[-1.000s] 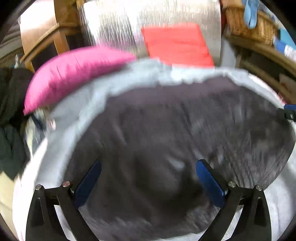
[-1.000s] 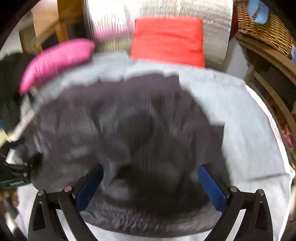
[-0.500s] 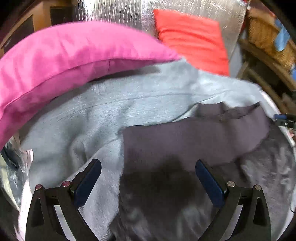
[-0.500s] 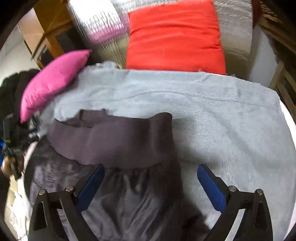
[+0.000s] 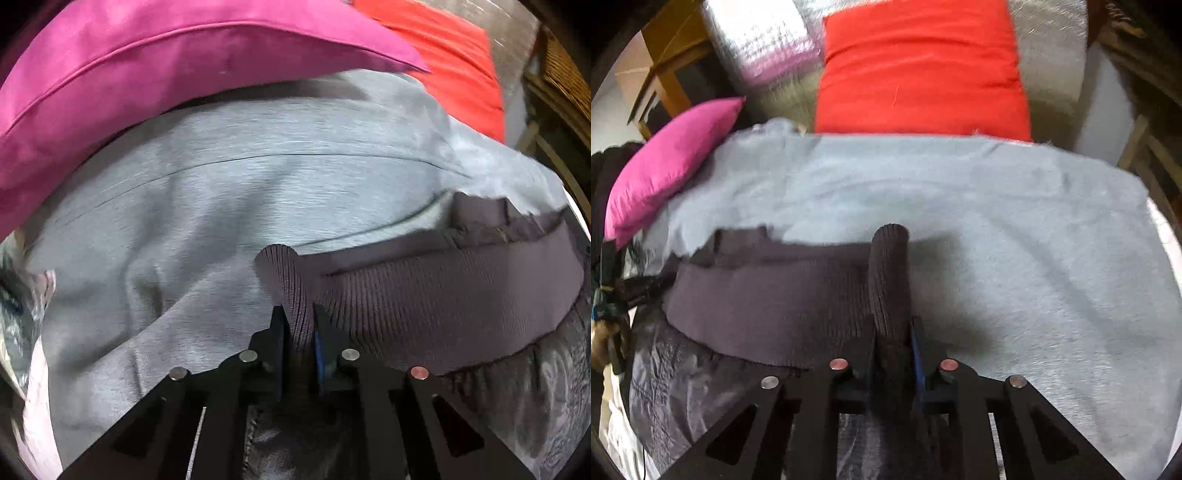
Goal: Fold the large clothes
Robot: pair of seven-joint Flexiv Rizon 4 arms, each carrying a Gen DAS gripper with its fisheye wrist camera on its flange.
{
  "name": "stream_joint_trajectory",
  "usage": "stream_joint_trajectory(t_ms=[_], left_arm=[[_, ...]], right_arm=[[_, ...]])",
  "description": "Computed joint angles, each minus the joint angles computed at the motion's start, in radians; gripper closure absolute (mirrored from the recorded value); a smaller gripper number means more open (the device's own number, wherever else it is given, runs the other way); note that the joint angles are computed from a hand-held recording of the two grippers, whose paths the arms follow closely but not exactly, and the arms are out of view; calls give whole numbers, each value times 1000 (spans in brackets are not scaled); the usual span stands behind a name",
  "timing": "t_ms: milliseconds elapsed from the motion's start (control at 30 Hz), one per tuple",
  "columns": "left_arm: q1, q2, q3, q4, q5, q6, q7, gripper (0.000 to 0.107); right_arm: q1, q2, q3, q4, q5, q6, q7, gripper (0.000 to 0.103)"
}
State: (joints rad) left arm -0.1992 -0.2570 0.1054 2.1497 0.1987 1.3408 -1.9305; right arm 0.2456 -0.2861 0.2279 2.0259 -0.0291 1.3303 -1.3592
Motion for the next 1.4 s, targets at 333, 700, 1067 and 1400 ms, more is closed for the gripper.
stream_joint_trajectory(t_ms=[333, 700, 1067, 1400], left_arm=[[-54, -20, 80, -17, 144, -21, -155, 93], [-184, 217, 107, -58, 606, -195, -549, 27], [-183, 396, -149, 83, 743, -234, -762, 21], [-97, 327, -177, 156, 579, -91, -694, 20]], right_arm=[[95, -39, -176, 100, -237, 151, 326, 89], [75, 52, -159, 153, -326, 133, 418, 16], [8, 222, -42, 307, -195, 72, 269, 27], [-10, 208, -81, 385, -305, 163, 393, 90]])
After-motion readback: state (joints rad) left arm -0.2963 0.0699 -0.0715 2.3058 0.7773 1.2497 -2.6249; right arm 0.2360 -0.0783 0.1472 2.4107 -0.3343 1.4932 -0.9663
